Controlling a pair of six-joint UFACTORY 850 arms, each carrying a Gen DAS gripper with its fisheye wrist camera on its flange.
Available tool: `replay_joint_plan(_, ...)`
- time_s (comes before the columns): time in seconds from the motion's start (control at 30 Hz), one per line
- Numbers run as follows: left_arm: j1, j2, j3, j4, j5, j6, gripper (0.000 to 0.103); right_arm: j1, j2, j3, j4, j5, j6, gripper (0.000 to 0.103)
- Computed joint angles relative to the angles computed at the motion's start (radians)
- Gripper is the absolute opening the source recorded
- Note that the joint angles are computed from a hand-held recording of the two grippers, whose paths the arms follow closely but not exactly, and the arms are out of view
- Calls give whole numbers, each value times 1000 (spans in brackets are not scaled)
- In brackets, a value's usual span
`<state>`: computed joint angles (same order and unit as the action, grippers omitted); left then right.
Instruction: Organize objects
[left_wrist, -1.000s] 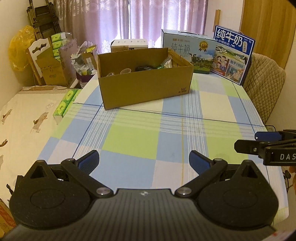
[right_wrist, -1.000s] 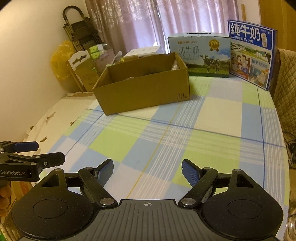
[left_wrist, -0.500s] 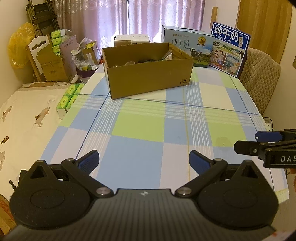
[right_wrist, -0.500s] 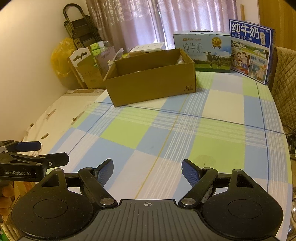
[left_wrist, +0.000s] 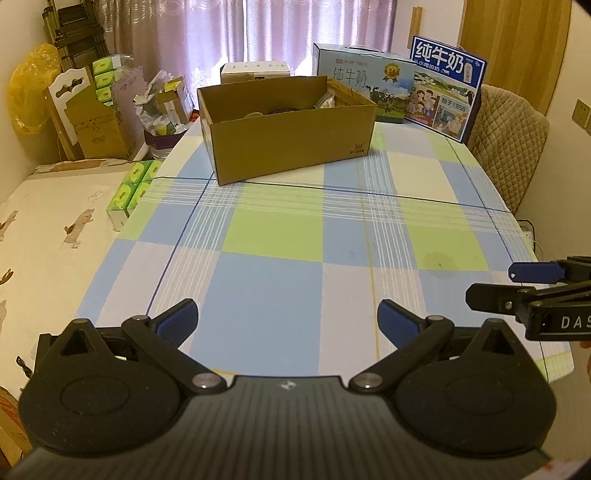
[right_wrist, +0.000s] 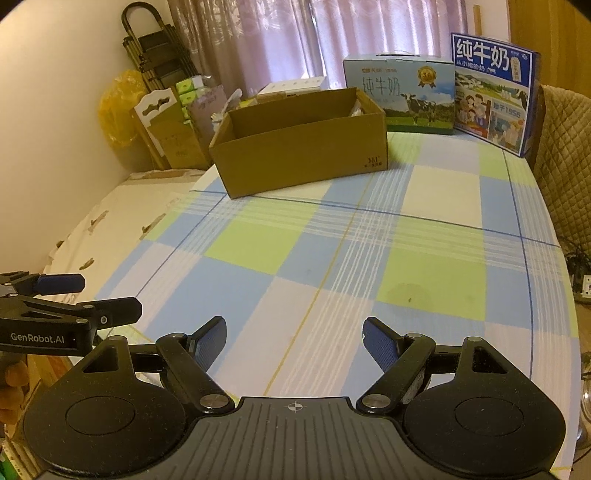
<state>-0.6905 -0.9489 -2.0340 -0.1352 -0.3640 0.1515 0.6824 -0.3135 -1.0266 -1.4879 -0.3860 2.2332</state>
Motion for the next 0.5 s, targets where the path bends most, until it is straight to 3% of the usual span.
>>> replay_joint_plan(0.5, -9, 5, 10, 30, 4, -42, 102, -6, 9, 20, 2, 13, 6, 78)
